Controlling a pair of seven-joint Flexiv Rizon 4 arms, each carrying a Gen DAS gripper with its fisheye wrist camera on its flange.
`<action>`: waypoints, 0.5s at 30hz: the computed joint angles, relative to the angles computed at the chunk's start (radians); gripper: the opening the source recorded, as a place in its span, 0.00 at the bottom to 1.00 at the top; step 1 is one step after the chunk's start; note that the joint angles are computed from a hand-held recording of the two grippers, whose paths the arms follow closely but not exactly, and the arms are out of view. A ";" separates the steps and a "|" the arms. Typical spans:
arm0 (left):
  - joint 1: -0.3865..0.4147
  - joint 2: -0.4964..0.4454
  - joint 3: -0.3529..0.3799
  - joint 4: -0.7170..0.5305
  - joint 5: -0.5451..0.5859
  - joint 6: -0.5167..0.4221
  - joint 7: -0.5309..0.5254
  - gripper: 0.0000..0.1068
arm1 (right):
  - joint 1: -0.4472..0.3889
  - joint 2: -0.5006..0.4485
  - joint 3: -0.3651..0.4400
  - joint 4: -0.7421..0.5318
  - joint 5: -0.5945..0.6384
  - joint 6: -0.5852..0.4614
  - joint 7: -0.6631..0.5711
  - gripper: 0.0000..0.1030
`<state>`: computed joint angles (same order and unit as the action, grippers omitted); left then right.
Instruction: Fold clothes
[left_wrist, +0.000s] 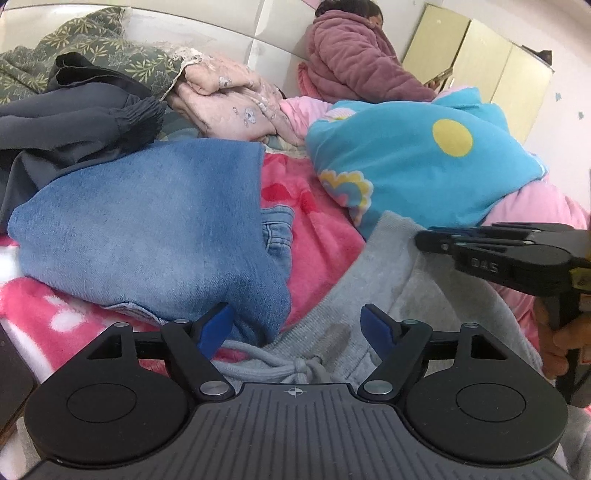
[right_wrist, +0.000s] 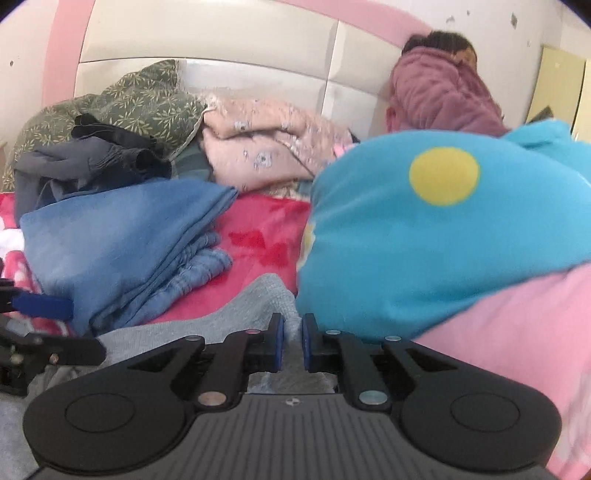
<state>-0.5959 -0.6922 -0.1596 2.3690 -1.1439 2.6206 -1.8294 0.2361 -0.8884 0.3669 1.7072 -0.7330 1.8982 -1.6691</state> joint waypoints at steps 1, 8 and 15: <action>-0.002 -0.001 0.000 -0.003 -0.006 -0.001 0.009 0.72 | 0.015 -0.009 -0.011 -0.012 0.009 -0.002 0.001 0.10; -0.010 -0.009 -0.006 -0.021 -0.040 0.002 0.055 0.72 | 0.243 -0.053 -0.257 -0.054 0.208 0.043 -0.024 0.13; -0.021 -0.013 -0.012 -0.018 -0.061 0.044 0.020 0.74 | 0.295 0.033 -0.307 0.009 0.364 0.042 -0.017 0.42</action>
